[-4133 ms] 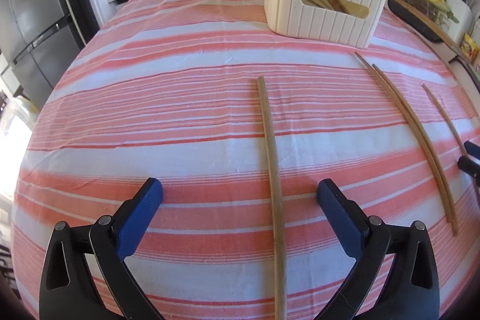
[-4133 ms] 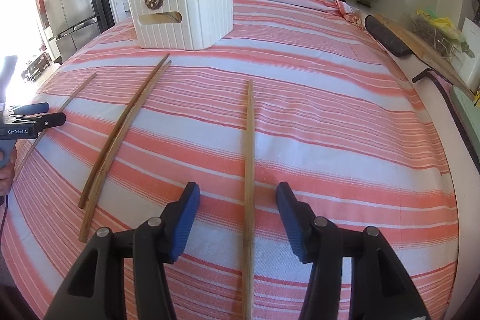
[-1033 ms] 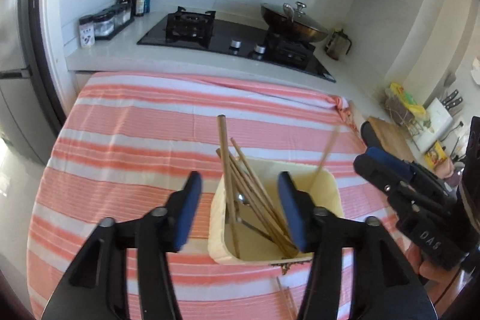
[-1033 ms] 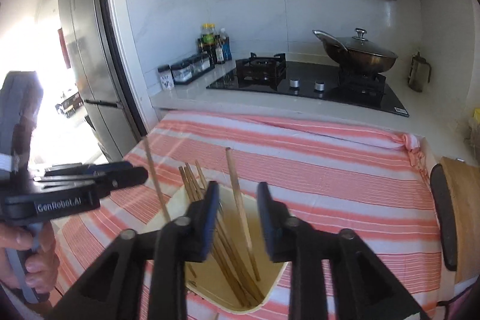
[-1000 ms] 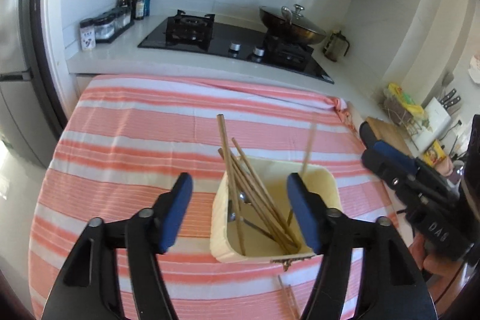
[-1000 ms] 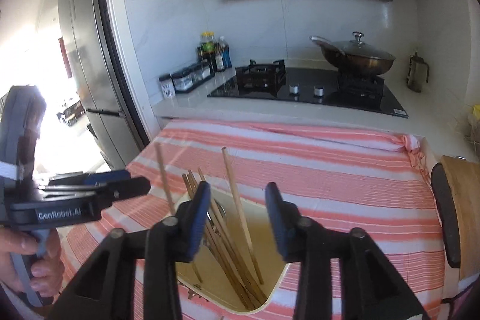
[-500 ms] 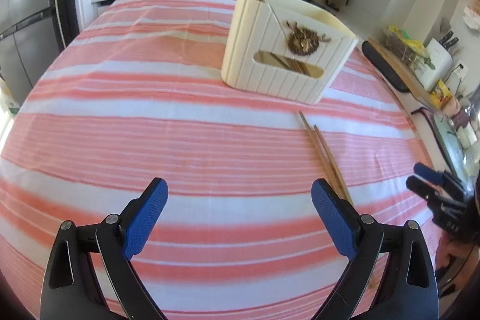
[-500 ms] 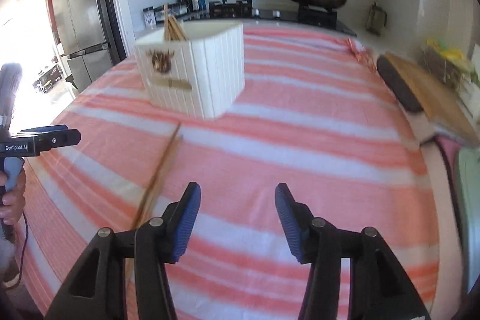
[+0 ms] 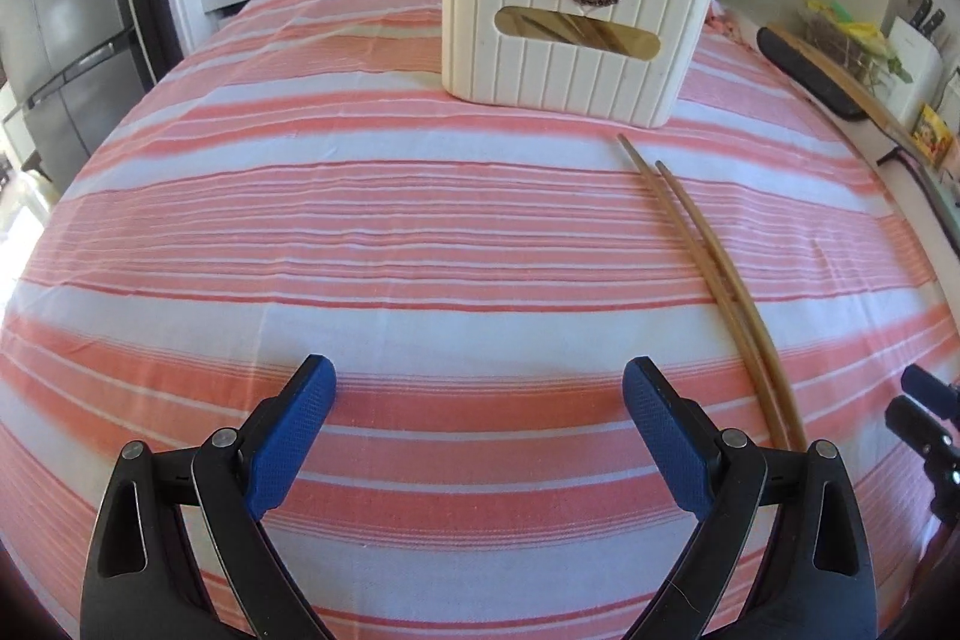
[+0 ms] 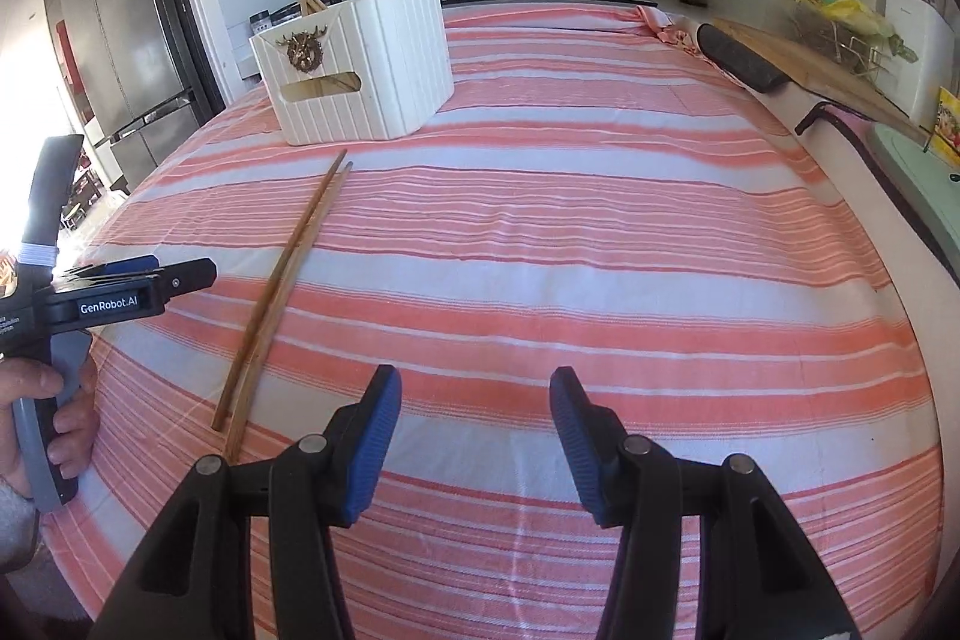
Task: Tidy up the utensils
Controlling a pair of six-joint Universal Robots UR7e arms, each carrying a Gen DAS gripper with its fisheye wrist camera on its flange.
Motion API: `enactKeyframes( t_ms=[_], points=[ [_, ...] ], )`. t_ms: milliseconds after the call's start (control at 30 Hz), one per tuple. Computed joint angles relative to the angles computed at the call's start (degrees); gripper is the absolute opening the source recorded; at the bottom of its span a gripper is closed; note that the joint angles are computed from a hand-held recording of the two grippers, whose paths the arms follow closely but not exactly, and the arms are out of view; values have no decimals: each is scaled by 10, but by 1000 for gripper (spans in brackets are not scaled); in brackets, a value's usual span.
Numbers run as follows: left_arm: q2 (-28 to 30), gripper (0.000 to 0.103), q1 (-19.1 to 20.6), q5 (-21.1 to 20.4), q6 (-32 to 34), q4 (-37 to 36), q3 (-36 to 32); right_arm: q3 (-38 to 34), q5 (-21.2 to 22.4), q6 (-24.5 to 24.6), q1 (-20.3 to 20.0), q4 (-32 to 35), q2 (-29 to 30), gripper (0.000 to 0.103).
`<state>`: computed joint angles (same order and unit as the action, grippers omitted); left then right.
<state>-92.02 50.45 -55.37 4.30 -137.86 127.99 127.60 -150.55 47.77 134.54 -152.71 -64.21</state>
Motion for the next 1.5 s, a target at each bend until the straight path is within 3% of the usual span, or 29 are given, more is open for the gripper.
enactKeyframes(
  t_ms=[367, 567, 700, 800, 933, 1033, 1167, 1300, 1333, 1367, 1400, 1433, 1467, 1500],
  points=[
    [6, 98, -1, 9, 3, -4, 1, -22, 18, 19, -13, 38, 8, 53],
    [1, 99, 14, -24, 3, -11, -5, -75, 98, -94, -27, -42, 47, 52],
    [1, 99, 15, -25, 5, -14, -5, -107, 151, -144, -53, -60, 70, 27],
    [1, 99, 16, -28, 6, -14, -6, -128, 166, -157, -64, -32, 86, 17],
    [1, 100, 17, -31, 6, -14, -6, -146, 139, -129, -61, 29, 96, 8],
    [0, 100, 12, -32, 0, -5, -8, -153, 86, -81, -48, 103, 95, 6],
    [2, 100, -1, -85, -3, 20, -20, -121, 69, -34, -39, 116, 68, 6],
    [32, 99, -35, -59, -3, 28, -13, -99, 57, -13, -32, 116, 52, 6],
    [38, 94, -43, -43, -1, 27, -8, -96, 54, -10, -31, 117, 50, 6],
    [43, 77, -51, -27, -1, 28, -3, -94, 52, -10, -30, 115, 50, 6],
    [43, 74, -56, -21, 3, 22, 3, -93, 51, -9, -29, 114, 50, 6],
    [38, 61, -61, -19, 10, 8, 12, -93, 49, -4, -28, 118, 50, 6],
    [33, 38, -63, -22, 13, 7, 15, -90, 47, 0, -27, 120, 47, 6],
    [28, 29, -65, -22, 17, 6, 19, -87, 46, 3, -25, 121, 45, 6]
  ],
)
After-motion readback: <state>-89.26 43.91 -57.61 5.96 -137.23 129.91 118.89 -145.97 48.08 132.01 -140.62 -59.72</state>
